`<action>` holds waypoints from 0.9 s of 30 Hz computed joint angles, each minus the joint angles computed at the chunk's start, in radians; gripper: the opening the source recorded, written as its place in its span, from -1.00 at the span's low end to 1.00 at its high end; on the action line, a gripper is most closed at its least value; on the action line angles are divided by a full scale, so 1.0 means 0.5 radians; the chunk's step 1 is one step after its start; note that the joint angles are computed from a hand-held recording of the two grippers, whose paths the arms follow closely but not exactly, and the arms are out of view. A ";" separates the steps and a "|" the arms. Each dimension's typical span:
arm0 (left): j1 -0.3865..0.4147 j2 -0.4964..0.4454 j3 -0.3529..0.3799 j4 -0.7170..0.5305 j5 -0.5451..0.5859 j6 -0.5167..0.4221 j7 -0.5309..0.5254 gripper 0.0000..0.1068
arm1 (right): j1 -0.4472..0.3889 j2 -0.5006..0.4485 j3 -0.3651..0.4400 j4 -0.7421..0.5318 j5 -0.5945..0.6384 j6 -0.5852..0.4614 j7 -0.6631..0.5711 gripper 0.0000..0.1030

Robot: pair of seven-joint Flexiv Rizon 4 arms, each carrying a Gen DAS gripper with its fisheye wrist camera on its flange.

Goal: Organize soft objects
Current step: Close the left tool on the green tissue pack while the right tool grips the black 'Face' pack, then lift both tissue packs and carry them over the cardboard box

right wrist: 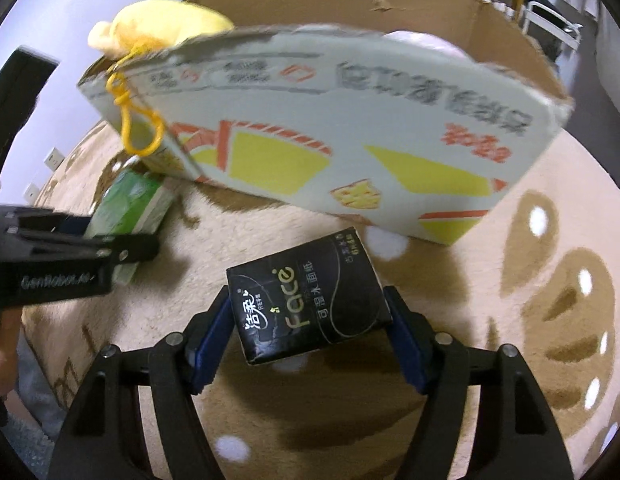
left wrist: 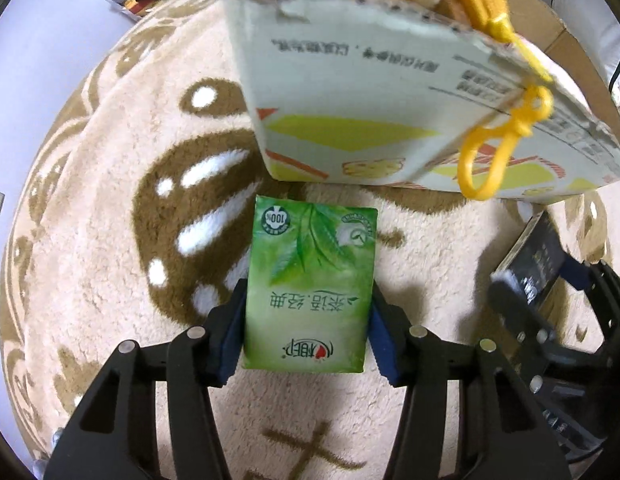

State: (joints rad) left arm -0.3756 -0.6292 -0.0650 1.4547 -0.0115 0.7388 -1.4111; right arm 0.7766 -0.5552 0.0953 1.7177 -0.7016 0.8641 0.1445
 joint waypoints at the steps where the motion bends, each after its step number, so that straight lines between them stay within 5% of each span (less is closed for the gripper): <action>1: 0.002 0.026 0.001 0.038 0.004 0.043 0.000 -0.01 | -0.006 0.033 -0.008 0.040 -0.009 -0.006 0.014 0.47; 14: 0.091 0.392 -0.058 0.551 -0.094 0.658 0.083 -0.01 | -0.004 0.296 0.031 0.172 -0.247 -0.357 0.352 0.47; 27: 0.048 0.478 -0.123 0.607 -0.146 1.169 0.119 -0.01 | 0.036 0.371 0.108 0.118 -0.586 -0.747 0.545 0.44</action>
